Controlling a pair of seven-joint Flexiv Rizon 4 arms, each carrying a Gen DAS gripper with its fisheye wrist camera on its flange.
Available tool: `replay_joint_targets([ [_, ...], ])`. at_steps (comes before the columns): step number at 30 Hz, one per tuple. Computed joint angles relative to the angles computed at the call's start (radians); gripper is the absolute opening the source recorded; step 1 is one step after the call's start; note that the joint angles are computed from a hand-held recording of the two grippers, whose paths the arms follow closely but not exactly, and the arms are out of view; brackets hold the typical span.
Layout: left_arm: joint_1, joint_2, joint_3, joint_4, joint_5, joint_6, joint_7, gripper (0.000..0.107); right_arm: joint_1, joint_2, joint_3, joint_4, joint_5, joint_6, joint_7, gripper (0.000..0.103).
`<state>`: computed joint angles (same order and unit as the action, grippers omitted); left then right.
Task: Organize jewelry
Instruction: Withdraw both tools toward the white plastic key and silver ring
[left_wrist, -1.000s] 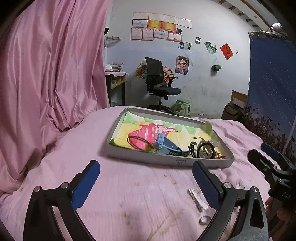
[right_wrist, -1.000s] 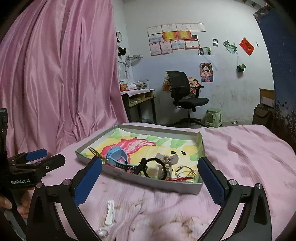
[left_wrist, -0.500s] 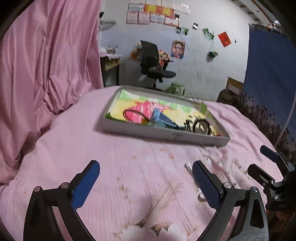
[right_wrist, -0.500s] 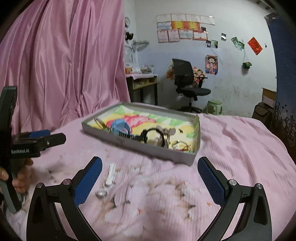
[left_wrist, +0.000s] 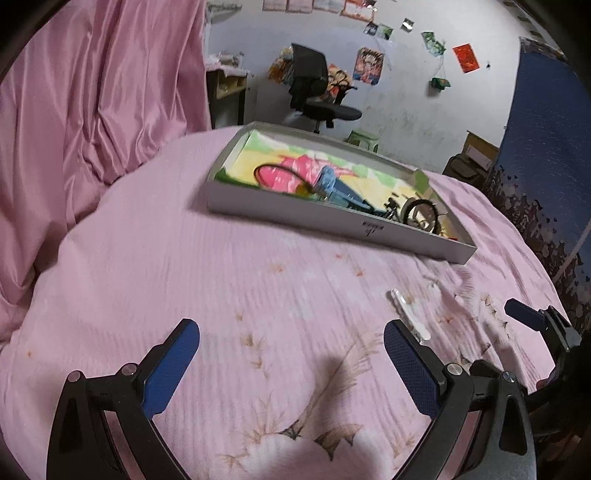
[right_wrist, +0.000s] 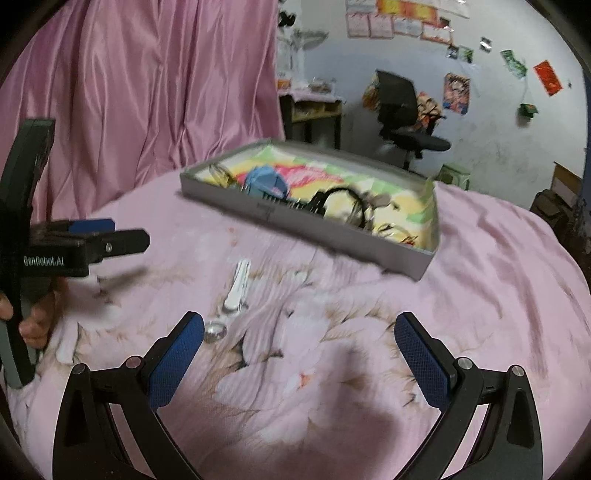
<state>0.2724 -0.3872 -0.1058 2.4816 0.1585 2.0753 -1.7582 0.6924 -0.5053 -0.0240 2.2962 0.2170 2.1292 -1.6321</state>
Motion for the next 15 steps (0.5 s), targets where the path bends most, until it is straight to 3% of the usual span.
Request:
replay_joint_targets([
  [7, 0.06, -0.007, -0.044, -0.004, 0.031, -0.019, -0.035, 0.101, 0.087, 0.002, -0.069, -0.008, 0.006, -0.082, -0.039, 0.101],
  [15, 0.065, -0.01, -0.052, -0.012, 0.033, -0.037, -0.033, 0.101, 0.215, -0.013, -0.197, -0.024, -0.004, -0.192, -0.039, 0.101],
])
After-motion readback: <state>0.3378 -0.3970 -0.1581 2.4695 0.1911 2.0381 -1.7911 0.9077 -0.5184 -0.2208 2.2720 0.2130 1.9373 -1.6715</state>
